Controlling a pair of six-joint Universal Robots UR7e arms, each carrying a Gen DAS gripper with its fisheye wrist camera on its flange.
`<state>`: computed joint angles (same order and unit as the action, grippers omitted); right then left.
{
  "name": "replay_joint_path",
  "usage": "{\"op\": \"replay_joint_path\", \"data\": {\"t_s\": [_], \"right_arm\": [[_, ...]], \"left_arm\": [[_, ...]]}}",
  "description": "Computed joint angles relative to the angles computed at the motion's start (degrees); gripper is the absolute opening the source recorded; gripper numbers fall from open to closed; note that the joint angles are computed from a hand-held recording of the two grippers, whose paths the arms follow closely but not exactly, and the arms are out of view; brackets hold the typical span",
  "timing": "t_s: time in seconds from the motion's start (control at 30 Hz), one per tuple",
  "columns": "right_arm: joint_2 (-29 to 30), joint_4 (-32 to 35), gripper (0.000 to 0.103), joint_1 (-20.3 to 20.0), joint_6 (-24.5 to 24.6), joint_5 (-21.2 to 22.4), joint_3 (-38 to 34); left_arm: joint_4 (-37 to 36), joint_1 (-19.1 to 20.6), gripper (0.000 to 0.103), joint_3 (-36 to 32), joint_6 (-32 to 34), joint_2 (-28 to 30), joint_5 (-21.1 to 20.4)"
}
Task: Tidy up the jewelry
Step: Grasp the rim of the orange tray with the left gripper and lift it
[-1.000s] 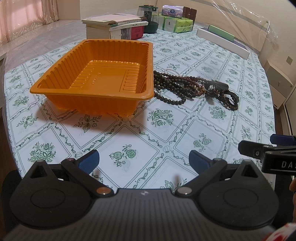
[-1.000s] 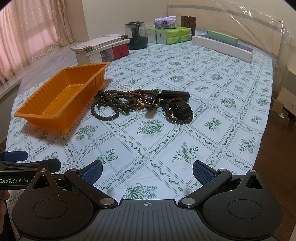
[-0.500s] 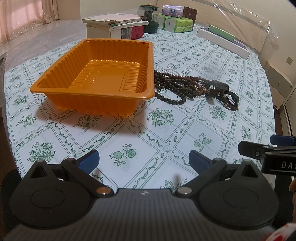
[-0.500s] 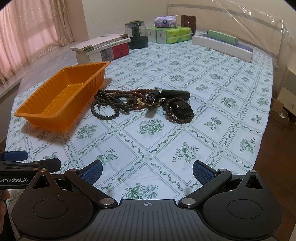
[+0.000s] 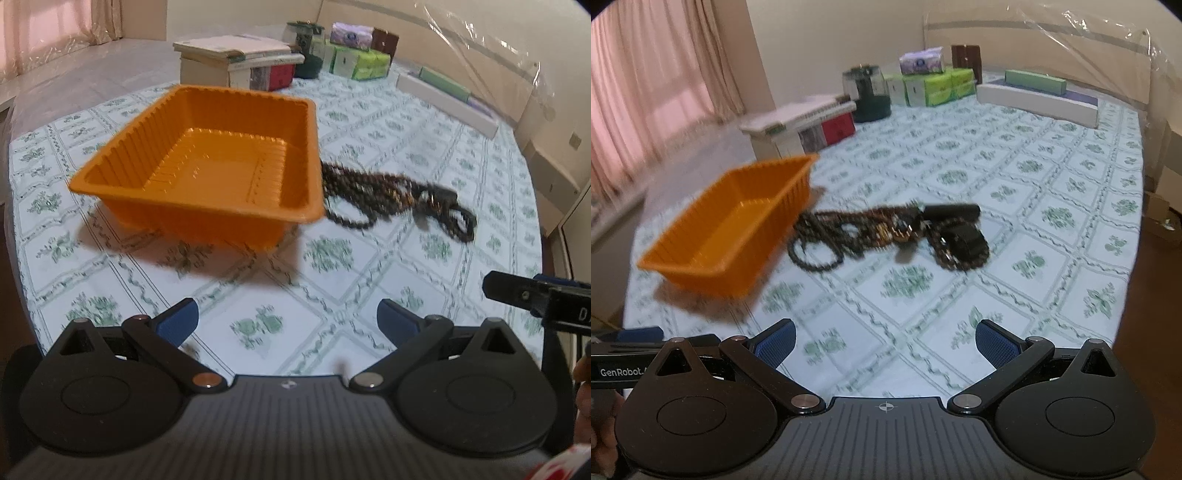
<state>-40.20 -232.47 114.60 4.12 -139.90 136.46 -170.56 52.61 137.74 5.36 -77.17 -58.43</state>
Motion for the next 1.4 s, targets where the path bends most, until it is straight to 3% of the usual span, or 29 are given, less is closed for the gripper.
{"op": "replay_joint_path", "data": {"t_s": [0.2, 0.33, 0.53, 0.63, 0.7, 0.9, 1.13, 1.2, 1.4], "right_arm": [[-1.2, -1.73, 0.103, -1.29, -2.29, 2.71, -0.75], [-1.11, -2.4, 0.103, -1.76, -4.11, 2.65, -1.88], [-0.99, -3.66, 0.103, -3.04, -5.43, 3.96, -2.71], [-1.02, -2.23, 0.103, -3.54, -5.4, 3.29, -3.05], [-0.9, -1.4, 0.103, -3.82, -5.05, 2.89, -3.18], [-0.39, 1.09, 0.103, -4.45, -5.09, 1.82, -3.74], [0.09, 3.25, 0.103, -5.3, -4.85, 1.82, -4.88], [0.22, 4.0, 0.103, -5.45, -4.86, 2.14, -5.3], [0.85, 4.87, 0.103, -5.42, -5.25, 2.51, -6.14]], "left_arm": [[-0.51, 4.18, 0.102, -4.68, 3.63, -1.63, -3.6], [-1.64, 7.35, 0.102, -9.61, 8.71, -0.63, -3.62], [0.0, 13.51, 0.091, -18.32, 15.01, 2.55, -8.94], [3.78, 16.23, 0.081, -22.73, 15.46, 4.61, -11.59], [6.53, 17.9, 0.069, -25.3, 15.8, 6.12, -13.11], [10.84, 21.26, 0.043, -29.97, 17.71, 10.05, -13.79], [16.06, 23.23, 0.029, -33.02, 15.25, 11.63, -17.22], [17.23, 23.22, 0.019, -33.54, 14.78, 11.94, -17.26], [18.38, 22.47, 0.007, -33.97, 14.68, 11.94, -16.11]]}}
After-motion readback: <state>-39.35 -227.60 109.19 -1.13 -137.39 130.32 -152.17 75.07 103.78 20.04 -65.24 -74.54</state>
